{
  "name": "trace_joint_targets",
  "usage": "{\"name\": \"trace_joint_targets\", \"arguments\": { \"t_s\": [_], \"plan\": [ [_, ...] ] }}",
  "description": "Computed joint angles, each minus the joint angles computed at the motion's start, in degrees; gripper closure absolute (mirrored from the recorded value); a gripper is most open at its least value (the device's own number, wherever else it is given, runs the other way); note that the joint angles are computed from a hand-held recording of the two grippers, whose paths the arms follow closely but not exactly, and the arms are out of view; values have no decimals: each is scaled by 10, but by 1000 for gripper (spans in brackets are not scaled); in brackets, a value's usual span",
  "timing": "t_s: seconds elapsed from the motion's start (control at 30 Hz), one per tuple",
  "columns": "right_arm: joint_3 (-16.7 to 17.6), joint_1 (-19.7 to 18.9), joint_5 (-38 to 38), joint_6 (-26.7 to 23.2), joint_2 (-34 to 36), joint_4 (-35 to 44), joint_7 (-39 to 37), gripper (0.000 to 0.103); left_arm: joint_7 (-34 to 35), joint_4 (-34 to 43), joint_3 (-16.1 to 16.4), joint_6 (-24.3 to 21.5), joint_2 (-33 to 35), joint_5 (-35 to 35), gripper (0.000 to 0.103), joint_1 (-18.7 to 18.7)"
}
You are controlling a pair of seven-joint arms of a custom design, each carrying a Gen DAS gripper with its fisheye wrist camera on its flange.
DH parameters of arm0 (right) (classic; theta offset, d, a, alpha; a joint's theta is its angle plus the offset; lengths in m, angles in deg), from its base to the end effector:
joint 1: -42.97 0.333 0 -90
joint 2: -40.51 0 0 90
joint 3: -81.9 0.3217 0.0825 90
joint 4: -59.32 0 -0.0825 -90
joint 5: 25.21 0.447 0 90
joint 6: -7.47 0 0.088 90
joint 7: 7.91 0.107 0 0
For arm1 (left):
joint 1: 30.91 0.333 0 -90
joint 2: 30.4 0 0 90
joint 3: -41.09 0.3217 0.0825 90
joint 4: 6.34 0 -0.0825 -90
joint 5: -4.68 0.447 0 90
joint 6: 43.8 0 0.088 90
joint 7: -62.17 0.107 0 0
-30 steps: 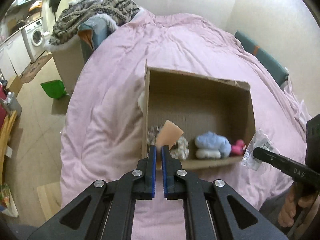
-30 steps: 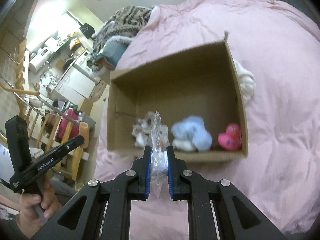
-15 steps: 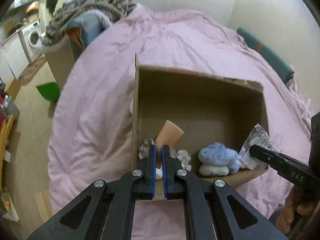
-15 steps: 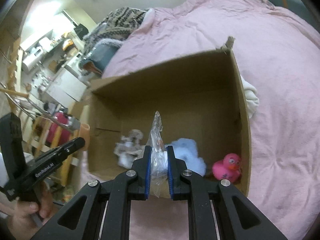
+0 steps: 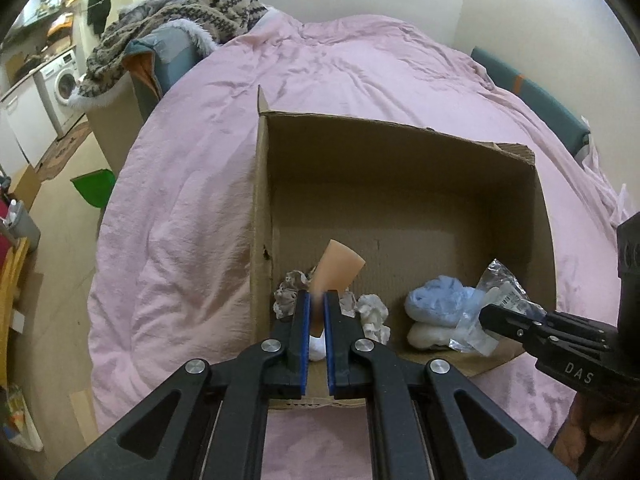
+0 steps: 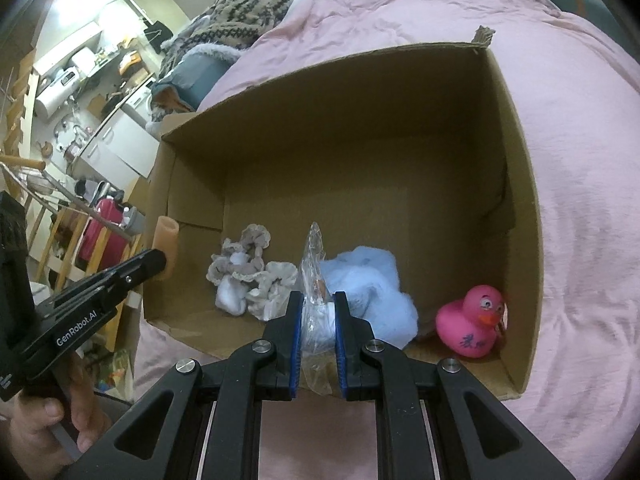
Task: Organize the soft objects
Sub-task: 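Release the bag into the box with the right tool while the left drops the tube in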
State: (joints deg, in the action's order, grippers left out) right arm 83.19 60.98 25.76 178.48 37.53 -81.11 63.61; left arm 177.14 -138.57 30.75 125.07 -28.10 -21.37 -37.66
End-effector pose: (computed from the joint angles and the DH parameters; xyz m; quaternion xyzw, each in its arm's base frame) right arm 0.5296 0.1277 0.3270 -0.6057 0.7282 -0.0503 0.3167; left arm 0.5822 -0.1486 0.3532 -0.5603 0.7691 -0.2718 0.1441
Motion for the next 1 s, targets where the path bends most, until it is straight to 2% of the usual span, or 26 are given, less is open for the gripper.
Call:
{"name": "trace_joint_targets", "arguments": {
  "t_s": [0.27,0.5,0.67,0.7,0.77,0.8,0.83,0.87,0.9,1.0],
  "plan": [
    [3,-5,-31,0,3,0,29,87,-41,-3,4,-2,3,47,97,-3],
    [2,-5,-58,7,3,-2,60,86,-7,-3,-4,0,4,4,92,0],
    [-1,-2,-51,13,-1,-6,61,83,-19,-9,-2,2,-1,25,91,-5],
    [-1,-1,-52,16,-2,-7,62,81,-15,-11,-3,4,-2,23,87,-6],
    [-3,2,-45,21,-4,-9,57,72,-18,-15,-2,12,-5,27,77,-7],
    [-5,5,-35,23,-4,-9,48,69,-20,-18,-2,17,-7,28,69,-8],
    [-6,7,-28,27,-5,-9,44,58,-23,-22,-3,25,-10,29,58,-9],
    [-6,7,-27,30,-6,-9,45,38,-23,-24,-3,31,-12,28,53,-10],
    [-9,11,-8,36,-8,-10,34,31,-25,-28,-3,40,-15,28,45,-11],
    [-15,20,21,61,-15,-15,26,28,-31,-38,-1,65,-24,32,44,-13]
  ]
}}
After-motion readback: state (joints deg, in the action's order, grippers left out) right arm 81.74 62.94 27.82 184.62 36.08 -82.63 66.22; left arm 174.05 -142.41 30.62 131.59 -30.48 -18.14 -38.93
